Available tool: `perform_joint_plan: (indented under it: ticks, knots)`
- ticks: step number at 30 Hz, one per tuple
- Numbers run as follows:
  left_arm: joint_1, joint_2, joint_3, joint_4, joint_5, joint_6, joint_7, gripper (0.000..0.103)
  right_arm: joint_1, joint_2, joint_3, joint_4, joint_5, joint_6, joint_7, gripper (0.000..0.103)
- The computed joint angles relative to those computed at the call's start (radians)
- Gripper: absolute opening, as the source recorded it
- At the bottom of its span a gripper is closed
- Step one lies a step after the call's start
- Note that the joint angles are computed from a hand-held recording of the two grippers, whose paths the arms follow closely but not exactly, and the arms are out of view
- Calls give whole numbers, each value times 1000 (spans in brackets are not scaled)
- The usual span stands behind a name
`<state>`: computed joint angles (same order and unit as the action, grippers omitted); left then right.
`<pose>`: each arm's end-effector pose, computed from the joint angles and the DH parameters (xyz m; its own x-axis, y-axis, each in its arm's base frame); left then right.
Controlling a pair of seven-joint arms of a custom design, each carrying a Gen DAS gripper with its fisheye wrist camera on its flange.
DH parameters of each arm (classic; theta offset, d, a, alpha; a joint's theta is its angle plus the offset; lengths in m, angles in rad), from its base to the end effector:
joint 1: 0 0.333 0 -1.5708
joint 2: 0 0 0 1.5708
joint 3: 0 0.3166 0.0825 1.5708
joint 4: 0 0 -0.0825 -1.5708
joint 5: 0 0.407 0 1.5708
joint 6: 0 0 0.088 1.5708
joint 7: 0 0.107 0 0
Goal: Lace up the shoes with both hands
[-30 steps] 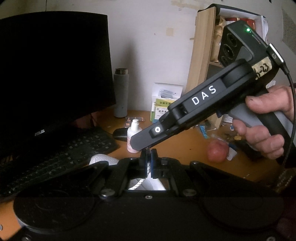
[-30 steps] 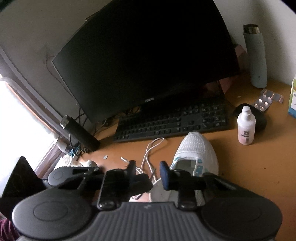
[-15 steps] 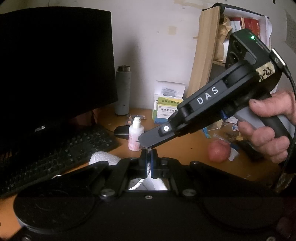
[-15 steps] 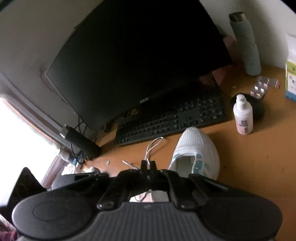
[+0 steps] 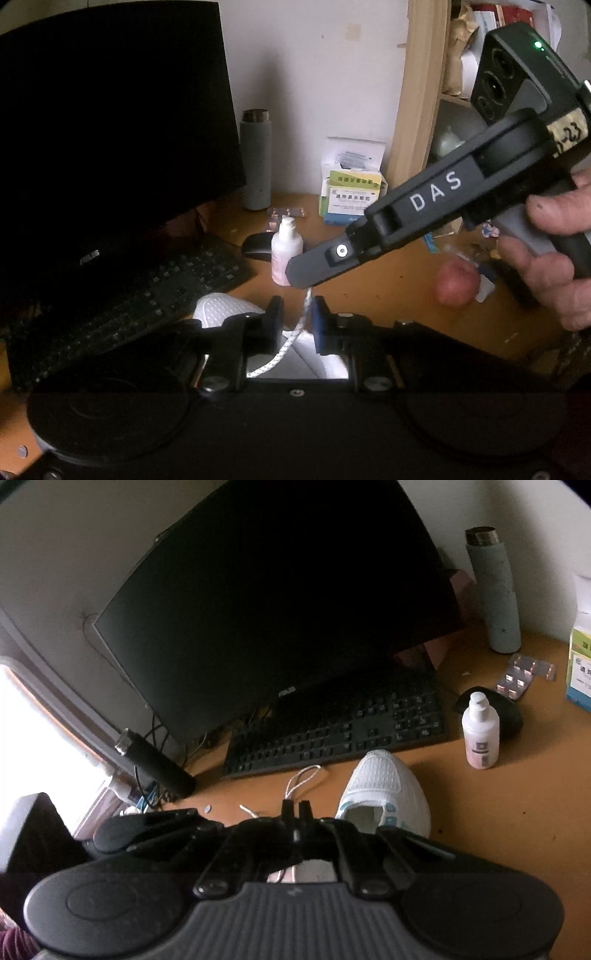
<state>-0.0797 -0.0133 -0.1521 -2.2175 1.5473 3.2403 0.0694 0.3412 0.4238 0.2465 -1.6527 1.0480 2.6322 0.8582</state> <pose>0.4985 -0.2186 0.4200 -0.3320 -0.9431 0.0191 -0.5594 0.1805 -0.8090 0.6282 0.3647 0.4131 0.5287 -0.6356 -0.5626 -0.7972 -0.1442 -0.5862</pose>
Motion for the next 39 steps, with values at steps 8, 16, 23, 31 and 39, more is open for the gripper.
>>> perform_joint_plan:
  ticks: [8, 16, 23, 31, 39]
  knots:
    - [-12, -4, -10, -56, -277, -20, 291, 1, -2, 2, 0, -1, -1, -10, -8, 2]
    - [3, -18, -13, 2, -15, -224, -1, 1, -7, -22, -2, -33, 32, 19, -38, 24]
    - [-18, 149, 1, 116, -48, -188, 84, 1, 62, 2, -80, -57, -246, 66, 125, 34]
    - [-16, 251, -55, 107, -584, -241, 638, 1, 70, 28, -66, -64, -398, 58, 73, 50]
    - [-101, 291, 11, 147, -654, -312, 726, 1, 21, 41, -58, -49, -350, -9, 66, 48]
